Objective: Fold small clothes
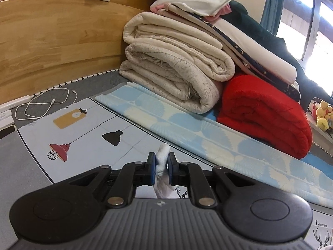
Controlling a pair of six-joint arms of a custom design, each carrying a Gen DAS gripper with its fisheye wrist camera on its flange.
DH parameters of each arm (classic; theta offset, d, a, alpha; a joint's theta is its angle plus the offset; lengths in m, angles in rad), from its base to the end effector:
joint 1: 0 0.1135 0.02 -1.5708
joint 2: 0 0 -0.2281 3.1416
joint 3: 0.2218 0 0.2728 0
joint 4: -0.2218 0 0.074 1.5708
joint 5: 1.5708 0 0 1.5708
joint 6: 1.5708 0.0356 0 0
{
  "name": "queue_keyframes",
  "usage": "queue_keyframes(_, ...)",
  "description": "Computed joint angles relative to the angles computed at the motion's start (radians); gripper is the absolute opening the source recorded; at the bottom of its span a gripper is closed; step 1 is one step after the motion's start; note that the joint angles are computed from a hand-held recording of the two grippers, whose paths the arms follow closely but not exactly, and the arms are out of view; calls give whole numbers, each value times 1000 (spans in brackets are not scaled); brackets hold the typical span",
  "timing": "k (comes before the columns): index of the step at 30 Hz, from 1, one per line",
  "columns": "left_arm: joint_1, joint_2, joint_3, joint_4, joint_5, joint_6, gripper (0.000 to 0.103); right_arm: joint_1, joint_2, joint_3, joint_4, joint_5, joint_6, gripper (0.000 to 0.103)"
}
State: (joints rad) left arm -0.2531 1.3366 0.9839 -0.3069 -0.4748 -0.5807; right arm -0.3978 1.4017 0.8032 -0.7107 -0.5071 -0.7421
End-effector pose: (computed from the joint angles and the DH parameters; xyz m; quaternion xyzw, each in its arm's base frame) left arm 0.3149 -0.0646 0.2350 -0.2444 0.8443 0.0199 0.4765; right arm 0.2487 -0.0857 0.1365 -0.1966 0.9400 0.1413 0.2405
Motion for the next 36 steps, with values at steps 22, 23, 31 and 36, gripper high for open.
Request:
queue_keyframes(22,198,-269,-129,66,91,47,9,-183,92,262,-455,-72,-486,17)
queue_keyframes(23,211,-243,-120,25,88,39,9,-168,117,262,-469,-36,-525,17)
queue_keyframes(31,188,15,55,-297,25,-47,15,-80,116,137,-333,105,-483,30)
queue_keyframes(36,5,32,128,-256,-57,-16,28,-199,186,343,-557,-24,-629,34)
